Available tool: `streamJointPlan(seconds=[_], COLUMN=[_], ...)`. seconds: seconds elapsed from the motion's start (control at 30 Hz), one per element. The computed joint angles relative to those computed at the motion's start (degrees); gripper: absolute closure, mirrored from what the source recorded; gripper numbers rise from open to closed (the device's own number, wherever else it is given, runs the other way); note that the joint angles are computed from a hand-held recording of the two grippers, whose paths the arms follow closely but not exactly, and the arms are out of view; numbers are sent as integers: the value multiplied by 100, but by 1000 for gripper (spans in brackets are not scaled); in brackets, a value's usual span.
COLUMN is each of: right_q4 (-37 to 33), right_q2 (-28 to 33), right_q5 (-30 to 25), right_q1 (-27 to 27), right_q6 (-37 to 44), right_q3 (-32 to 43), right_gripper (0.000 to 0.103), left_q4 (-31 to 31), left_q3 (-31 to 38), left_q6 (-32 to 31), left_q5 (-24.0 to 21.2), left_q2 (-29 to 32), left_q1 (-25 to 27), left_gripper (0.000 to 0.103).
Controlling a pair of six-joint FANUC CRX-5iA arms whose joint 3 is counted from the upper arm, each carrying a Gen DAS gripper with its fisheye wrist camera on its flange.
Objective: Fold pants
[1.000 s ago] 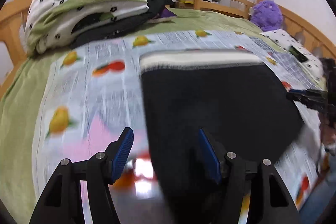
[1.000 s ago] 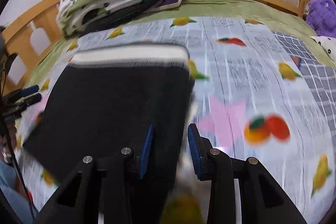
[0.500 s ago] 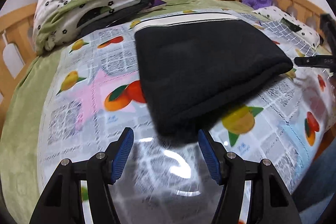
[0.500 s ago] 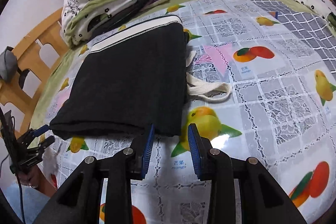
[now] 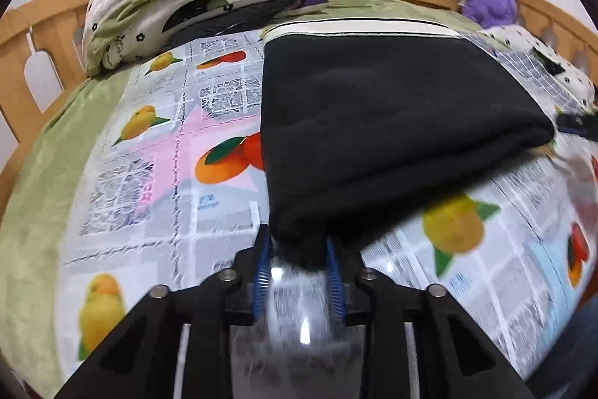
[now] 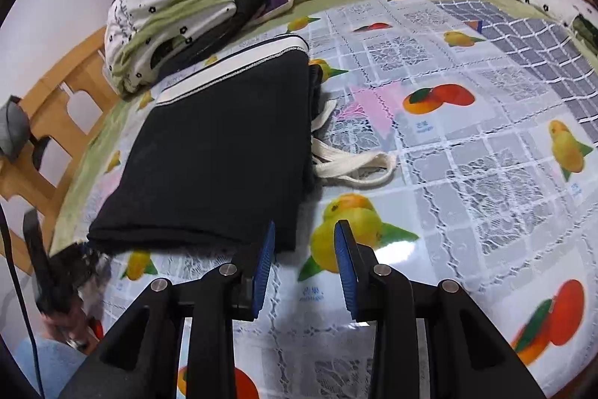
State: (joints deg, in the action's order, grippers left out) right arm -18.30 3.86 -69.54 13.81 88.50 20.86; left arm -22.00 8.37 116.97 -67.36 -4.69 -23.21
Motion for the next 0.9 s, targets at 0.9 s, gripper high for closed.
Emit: streamJointPlan(seconds=[0.9], right_q4=[1417], right_q2=[-443], right_q5=[-158], right_q1=[934], right_q6=[-163], right_q3=[506], right_gripper=[59], left_q4=[368], left_q3=[1927], left_q6=[483], left_q5=[-661], left_q2=[469], left_q1=[-218], left_gripper=[42])
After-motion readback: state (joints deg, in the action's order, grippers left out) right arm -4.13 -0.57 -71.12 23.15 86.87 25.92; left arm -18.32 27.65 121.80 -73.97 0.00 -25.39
